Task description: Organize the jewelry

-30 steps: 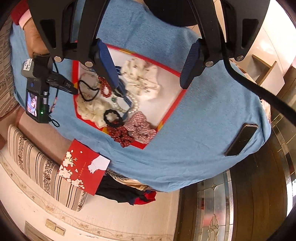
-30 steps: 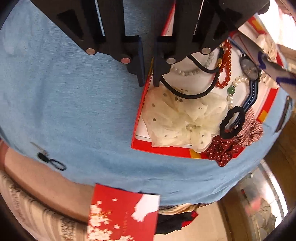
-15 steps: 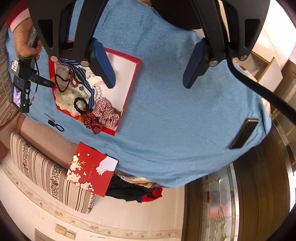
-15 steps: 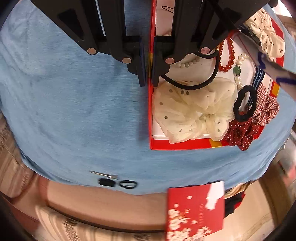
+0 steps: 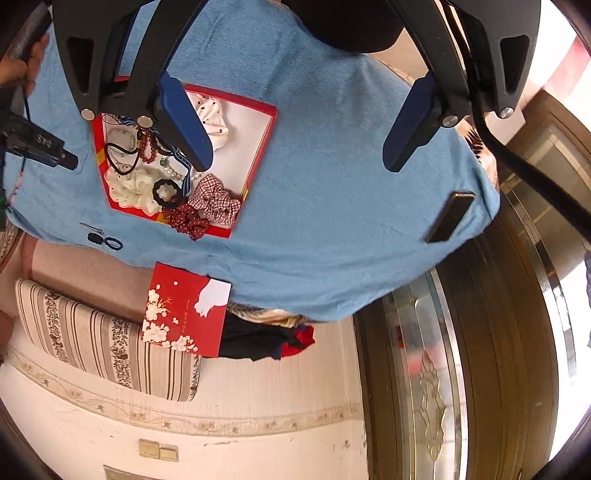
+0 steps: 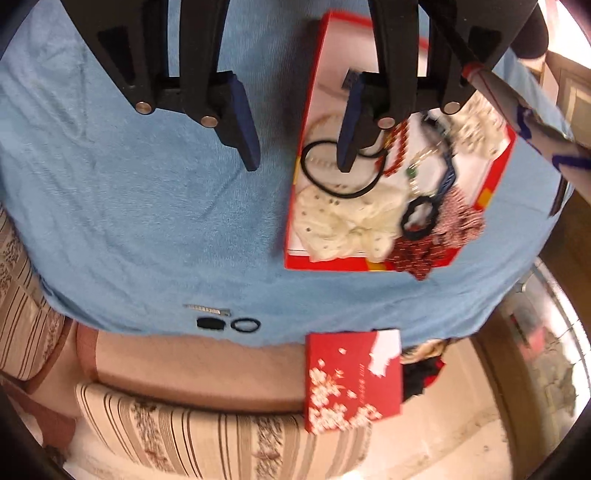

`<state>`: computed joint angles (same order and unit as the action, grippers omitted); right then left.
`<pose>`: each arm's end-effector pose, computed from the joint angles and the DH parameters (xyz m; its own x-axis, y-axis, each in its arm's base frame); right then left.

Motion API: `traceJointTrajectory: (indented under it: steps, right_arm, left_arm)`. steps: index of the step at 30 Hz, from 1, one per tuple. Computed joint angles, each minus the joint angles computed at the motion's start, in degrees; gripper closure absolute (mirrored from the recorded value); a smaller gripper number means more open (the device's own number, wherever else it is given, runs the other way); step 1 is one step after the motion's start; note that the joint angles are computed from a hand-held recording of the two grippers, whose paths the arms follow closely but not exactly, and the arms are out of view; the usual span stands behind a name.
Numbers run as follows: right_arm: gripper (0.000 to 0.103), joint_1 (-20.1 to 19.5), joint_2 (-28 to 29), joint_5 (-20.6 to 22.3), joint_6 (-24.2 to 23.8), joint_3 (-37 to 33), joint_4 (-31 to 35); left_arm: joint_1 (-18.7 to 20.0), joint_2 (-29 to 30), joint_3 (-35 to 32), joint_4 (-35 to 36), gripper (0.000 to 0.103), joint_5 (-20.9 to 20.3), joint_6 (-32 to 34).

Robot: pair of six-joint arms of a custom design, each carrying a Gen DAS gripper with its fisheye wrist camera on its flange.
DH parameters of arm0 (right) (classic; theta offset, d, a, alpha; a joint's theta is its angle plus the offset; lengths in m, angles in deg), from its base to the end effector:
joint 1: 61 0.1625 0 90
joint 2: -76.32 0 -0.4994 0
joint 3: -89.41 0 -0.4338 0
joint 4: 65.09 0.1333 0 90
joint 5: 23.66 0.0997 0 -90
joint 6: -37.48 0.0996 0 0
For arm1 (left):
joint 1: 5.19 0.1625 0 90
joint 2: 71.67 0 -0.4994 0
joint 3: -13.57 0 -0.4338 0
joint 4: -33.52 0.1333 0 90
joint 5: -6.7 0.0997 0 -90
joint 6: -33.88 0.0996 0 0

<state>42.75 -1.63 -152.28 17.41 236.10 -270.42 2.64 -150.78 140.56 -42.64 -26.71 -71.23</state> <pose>0.1610 -0.3586 0.2656 -0.7580 0.0102 0.6522 -0.4508 0.7144 -0.5351 -0.3512 -0.2668 0.2174 -0.6234 -0.2306 -0.7471 0.5083 0.6065 -0.6114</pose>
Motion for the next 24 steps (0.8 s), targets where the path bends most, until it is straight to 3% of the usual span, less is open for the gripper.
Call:
traceJointTrajectory:
  steps: [4,24]
  right_arm:
    - [0.051,3.2,-1.4,-0.5,-0.9,2.8,-2.1]
    - [0.042,14.1,-3.2,-5.5,1.0,10.0,-7.1]
  left_arm:
    - [-1.7,1.3,-1.5,3.4,0.008,-1.2,-2.2]
    - [-8.8,2.4,-1.5,2.9,0.008,-2.6,-2.2]
